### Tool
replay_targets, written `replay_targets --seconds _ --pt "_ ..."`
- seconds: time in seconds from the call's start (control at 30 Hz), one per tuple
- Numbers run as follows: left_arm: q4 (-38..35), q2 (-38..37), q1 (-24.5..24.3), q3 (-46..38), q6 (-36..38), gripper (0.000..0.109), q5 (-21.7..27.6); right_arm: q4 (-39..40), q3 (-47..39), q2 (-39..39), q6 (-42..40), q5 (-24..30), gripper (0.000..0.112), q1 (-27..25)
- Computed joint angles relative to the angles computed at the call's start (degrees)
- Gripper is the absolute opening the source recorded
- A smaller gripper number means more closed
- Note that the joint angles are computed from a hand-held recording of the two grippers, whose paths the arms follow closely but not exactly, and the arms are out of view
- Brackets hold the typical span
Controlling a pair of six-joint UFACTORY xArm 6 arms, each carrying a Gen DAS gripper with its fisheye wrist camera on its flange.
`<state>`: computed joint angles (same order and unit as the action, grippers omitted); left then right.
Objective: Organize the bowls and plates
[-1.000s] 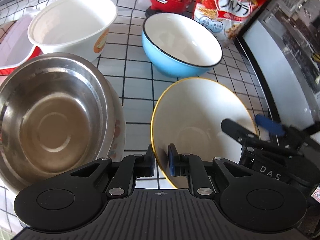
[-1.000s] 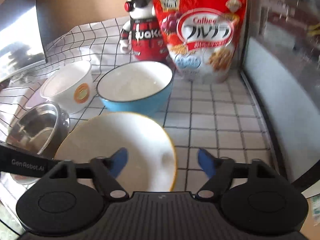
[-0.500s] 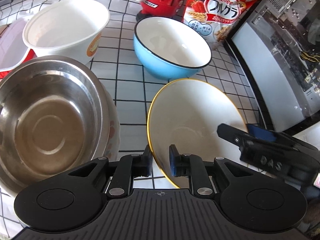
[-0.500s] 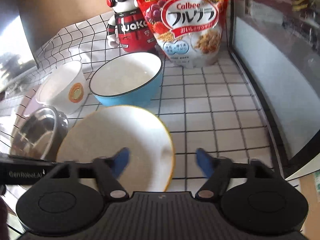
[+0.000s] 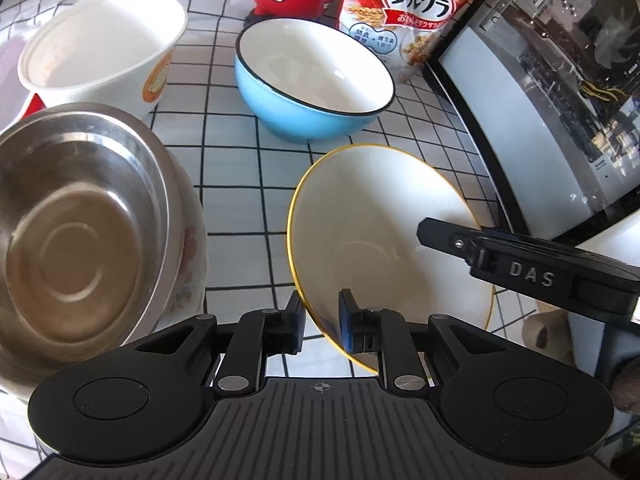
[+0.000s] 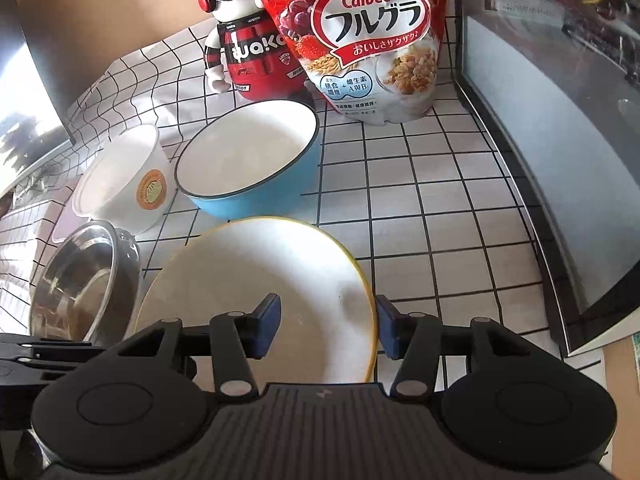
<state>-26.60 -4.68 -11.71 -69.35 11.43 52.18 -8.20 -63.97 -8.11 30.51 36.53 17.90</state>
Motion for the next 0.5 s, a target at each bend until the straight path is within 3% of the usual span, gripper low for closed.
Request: replay_targets --seconds 0.27,0.5 --pt "0.3 -1.1 1.0 -1.3 1.3 0.023 2.1 -7.0 0.1 -0.2 4.4 0.2 0.053 0.5" --pt "-2.0 -3.9 2.5 -0.8 3.8 0.023 -0.4 -10.0 -0.8 -0.5 6.0 1.7 0.056 0.4"
